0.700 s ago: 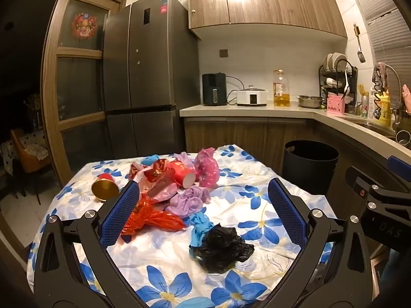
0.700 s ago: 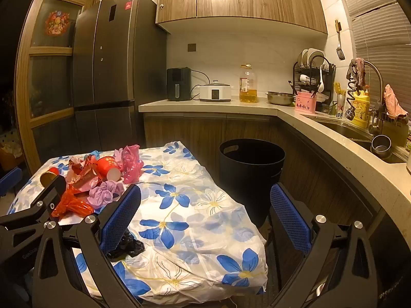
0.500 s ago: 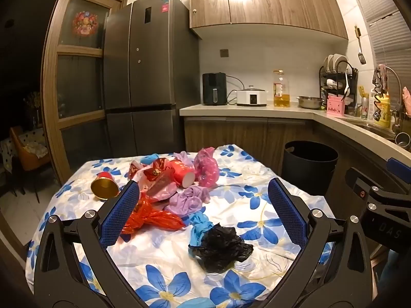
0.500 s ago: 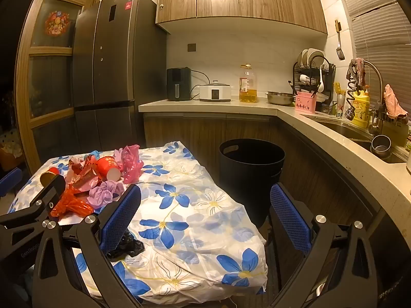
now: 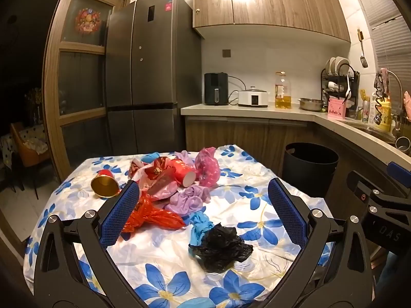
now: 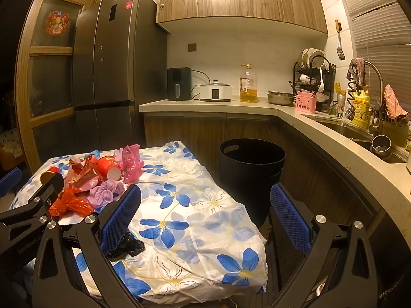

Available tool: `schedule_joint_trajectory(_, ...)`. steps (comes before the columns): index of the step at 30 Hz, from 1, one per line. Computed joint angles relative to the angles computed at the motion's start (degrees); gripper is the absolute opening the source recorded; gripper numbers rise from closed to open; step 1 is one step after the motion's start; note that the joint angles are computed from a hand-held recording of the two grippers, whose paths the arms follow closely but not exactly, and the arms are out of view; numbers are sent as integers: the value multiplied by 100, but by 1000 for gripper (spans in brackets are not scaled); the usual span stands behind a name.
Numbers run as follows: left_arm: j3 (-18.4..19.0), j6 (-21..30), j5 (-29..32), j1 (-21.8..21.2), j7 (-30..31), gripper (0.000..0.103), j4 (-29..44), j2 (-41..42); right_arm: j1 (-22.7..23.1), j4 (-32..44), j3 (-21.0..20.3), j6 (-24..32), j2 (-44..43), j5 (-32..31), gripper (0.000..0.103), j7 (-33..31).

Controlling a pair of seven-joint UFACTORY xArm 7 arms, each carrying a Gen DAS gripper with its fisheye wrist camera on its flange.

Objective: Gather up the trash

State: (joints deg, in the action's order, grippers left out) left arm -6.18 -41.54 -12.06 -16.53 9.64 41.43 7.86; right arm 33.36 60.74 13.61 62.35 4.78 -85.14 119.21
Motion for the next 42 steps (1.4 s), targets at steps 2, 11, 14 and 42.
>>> schedule_joint_trajectory(2, 1, -12, 19, 5, -19, 99, -6, 4, 4, 39, -1, 16, 30, -1, 98, -6)
schedule_joint_trajectory(11, 1, -57, 37, -2, -35, 99, -12, 47, 18, 21, -12, 11, 27, -7, 98, 9)
schedule_joint_trajectory(14, 3, -43, 37, -3, -39, 99, -10, 42, 22, 30, -9, 22, 27, 6, 98, -3)
schedule_joint_trajectory(42, -6, 37, 122, -12, -154, 99, 9, 38, -11, -22, -4, -3, -16, -22, 98, 36)
